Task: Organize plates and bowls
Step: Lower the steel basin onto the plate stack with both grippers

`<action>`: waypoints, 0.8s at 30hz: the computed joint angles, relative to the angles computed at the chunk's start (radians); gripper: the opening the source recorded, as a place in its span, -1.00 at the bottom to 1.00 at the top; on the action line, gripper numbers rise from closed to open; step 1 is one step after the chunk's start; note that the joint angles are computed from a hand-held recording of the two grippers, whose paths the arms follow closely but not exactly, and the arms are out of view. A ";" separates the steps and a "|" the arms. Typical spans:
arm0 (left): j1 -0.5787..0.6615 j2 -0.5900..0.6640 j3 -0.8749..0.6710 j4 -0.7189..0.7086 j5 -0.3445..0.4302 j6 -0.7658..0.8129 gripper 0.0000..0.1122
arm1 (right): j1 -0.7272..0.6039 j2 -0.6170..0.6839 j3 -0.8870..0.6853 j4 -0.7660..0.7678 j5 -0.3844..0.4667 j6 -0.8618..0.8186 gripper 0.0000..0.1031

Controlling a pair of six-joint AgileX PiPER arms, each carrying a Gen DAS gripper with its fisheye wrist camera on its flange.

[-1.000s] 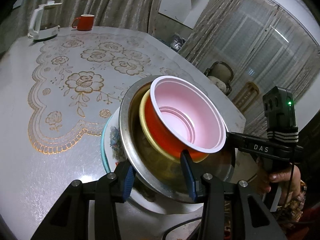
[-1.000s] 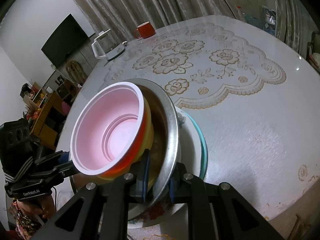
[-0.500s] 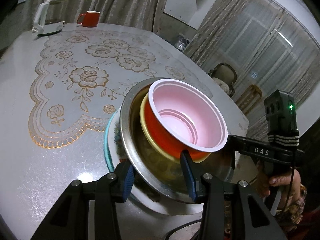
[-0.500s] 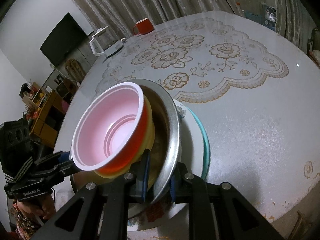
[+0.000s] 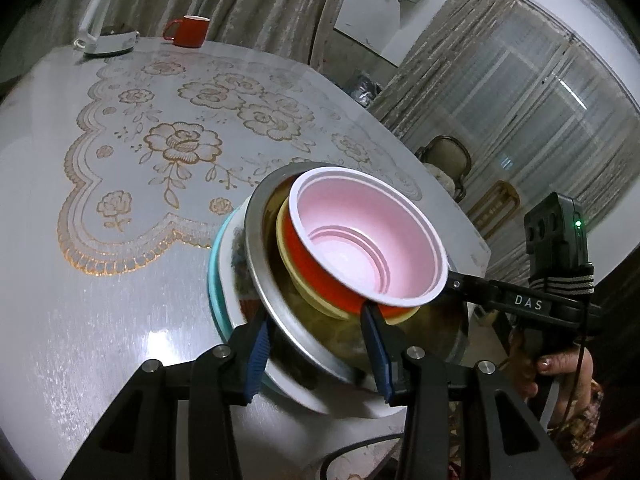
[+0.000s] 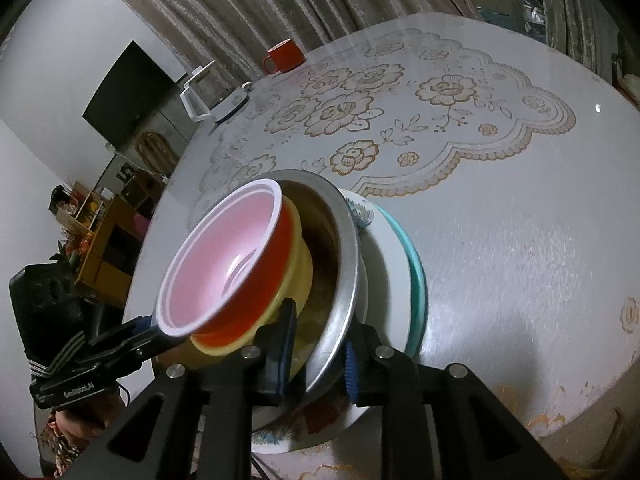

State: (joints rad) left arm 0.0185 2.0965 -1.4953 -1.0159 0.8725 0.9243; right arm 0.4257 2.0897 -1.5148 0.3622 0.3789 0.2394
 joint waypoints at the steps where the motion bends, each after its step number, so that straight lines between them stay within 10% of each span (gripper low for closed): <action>1: 0.002 -0.004 0.007 0.000 -0.001 0.002 -0.22 | 0.000 -0.003 0.005 0.013 -0.003 -0.008 -0.57; 12: 0.015 -0.055 0.079 -0.017 -0.020 0.032 -0.22 | -0.013 -0.073 0.135 0.282 -0.065 -0.250 -0.57; 24: -0.044 -0.074 0.090 0.032 -0.118 0.038 -0.39 | 0.013 -0.049 0.100 -0.034 -0.100 0.007 -0.67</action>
